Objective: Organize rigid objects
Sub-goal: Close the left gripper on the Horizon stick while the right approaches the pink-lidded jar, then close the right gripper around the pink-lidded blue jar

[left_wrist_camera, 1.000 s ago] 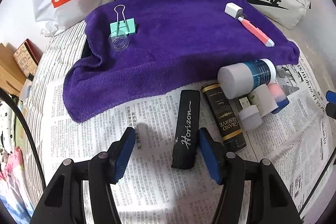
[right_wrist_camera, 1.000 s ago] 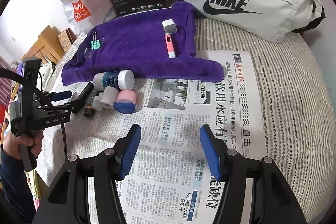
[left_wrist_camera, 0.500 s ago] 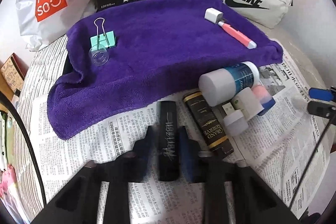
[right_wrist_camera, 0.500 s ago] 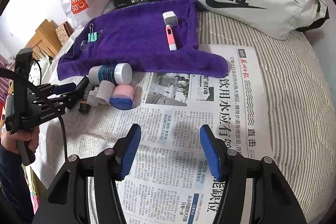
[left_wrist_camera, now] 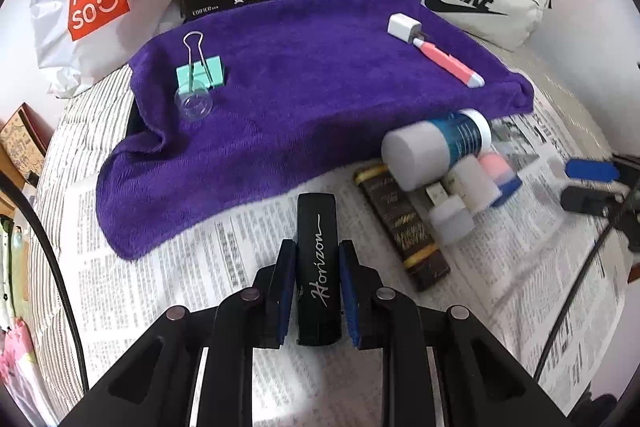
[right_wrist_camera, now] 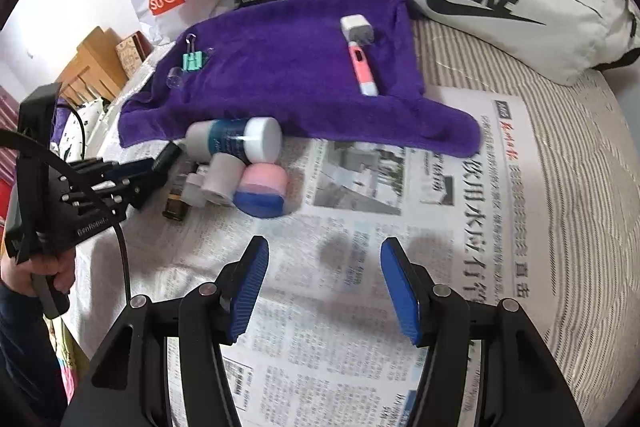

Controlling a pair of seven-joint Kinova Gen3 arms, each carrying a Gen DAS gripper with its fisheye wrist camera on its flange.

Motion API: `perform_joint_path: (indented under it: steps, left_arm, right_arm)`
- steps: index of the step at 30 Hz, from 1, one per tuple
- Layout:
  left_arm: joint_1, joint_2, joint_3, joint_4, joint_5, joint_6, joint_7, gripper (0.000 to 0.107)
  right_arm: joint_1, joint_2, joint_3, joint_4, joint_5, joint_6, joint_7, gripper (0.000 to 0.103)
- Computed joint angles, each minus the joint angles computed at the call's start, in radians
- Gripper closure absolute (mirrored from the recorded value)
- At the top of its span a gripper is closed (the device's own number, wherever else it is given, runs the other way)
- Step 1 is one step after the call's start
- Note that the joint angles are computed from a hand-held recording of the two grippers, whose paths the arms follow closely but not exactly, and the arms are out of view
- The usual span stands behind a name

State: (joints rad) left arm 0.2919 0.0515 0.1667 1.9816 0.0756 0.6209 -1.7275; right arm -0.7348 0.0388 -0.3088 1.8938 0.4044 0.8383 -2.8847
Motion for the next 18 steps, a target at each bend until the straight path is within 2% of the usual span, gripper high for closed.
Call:
perform_joint_path:
  steps: [3, 6, 12, 18]
  left_arm:
    - [-0.010, -0.012, -0.007, 0.012, 0.009, 0.002, -0.008, 0.086]
    - [-0.007, -0.022, -0.006, 0.027, -0.009, -0.010, 0.008, 0.086]
    - [-0.025, -0.027, -0.013, 0.038, 0.049, -0.021, -0.042, 0.086]
    - [-0.020, -0.029, -0.008, 0.037, 0.027, -0.020, -0.027, 0.086]
  right_arm:
    - [0.006, 0.027, 0.009, -0.014, -0.007, -0.033, 0.028, 0.045]
    - [-0.009, 0.069, 0.025, -0.049, 0.015, -0.018, 0.028, 0.045]
    - [-0.031, 0.113, 0.059, -0.084, 0.030, -0.025, 0.028, 0.045]
    - [-0.045, 0.156, 0.084, -0.116, 0.025, -0.021, 0.051, 0.045]
